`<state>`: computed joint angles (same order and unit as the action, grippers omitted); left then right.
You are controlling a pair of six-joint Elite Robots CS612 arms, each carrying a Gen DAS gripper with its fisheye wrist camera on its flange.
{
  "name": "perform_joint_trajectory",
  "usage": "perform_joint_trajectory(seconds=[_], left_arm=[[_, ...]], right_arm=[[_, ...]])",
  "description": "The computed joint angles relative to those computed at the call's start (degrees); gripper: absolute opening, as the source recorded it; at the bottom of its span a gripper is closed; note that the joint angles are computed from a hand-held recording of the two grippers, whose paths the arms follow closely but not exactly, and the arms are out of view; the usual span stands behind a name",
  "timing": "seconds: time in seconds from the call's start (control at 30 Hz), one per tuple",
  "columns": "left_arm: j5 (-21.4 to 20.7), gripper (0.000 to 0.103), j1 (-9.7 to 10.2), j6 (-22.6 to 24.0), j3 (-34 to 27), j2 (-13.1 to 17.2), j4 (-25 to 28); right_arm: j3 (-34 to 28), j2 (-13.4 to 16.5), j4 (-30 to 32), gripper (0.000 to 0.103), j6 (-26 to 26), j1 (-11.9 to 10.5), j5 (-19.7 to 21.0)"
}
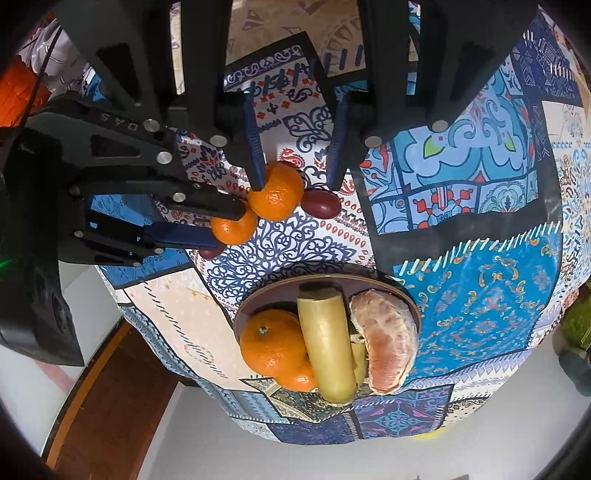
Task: Organize fruits
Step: 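Grasp a small mandarin with the right tool while the left tool grasps the other mandarin, then carry both mandarins onto the purple plate and open both tools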
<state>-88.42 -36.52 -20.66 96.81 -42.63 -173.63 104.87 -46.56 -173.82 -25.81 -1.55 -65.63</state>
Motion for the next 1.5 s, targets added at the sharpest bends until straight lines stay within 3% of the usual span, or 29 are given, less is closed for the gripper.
perform_joint_trajectory(seconds=[0.27,0.37,0.73,1.2,1.5], left_arm=[[-0.2,0.034,-0.72,2.1,-1.8,0.8,2.8],[1.5,0.034,-1.04,2.2,-2.8,1.3,3.8],[2.6,0.033,-1.04,1.3,-1.8,0.4,0.9],[7.9,0.033,1.05,-2.7,-3.6,0.6,-0.9],[7.0,0.033,2.48,-4.1,-7.1,3.2,-0.4]], right_arm=[[1.7,-1.5,-1.5,0.028,1.4,-1.8,2.0],[2.4,-2.1,-2.4,0.028,2.4,-2.8,2.3],[3.3,-2.8,-5.2,0.028,5.1,-5.1,1.2],[-0.1,-1.3,-7.6,0.028,7.4,-4.4,2.8],[-4.3,1.1,-7.0,0.028,9.1,-3.8,1.2]])
